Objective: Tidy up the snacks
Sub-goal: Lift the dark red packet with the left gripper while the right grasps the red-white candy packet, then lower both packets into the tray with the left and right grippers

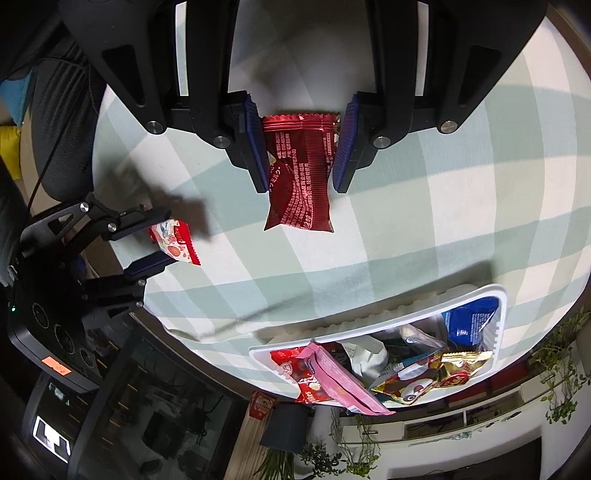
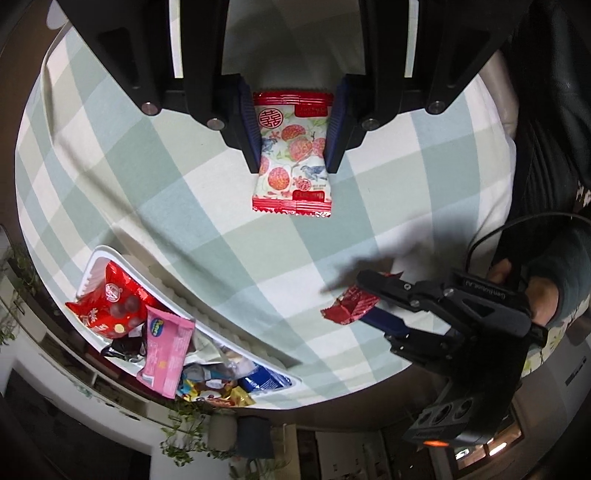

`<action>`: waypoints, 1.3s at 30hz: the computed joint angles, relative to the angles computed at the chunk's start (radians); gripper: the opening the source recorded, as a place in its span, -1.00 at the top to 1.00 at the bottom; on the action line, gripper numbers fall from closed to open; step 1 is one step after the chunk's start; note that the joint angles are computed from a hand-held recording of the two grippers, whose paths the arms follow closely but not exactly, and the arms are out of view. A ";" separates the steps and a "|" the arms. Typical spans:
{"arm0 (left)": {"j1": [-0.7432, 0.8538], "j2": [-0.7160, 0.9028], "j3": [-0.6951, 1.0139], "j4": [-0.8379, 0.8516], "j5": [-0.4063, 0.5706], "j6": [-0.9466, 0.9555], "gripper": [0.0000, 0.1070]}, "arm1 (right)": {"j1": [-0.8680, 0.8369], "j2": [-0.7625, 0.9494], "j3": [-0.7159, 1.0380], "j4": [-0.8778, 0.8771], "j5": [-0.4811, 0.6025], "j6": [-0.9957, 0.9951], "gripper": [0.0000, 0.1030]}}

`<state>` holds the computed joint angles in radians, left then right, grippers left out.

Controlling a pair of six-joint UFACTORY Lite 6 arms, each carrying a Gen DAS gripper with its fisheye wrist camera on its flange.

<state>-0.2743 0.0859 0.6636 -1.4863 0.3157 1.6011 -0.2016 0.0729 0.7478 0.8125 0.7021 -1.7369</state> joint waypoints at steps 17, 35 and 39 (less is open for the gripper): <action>0.175 -0.136 0.181 0.304 0.101 -0.402 0.38 | 0.064 -0.121 0.158 0.196 0.004 0.322 0.30; 0.182 0.733 1.388 0.981 0.265 -1.156 0.38 | 0.230 0.647 1.121 -0.265 -0.126 1.151 0.29; 0.172 0.856 1.484 0.995 0.258 -1.178 0.38 | 0.249 0.721 1.152 -0.334 -0.158 1.216 0.29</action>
<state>-0.1022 0.9415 2.1478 -0.4911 0.5738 0.4232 0.0479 0.7941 1.8995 0.4783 0.5438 -0.5209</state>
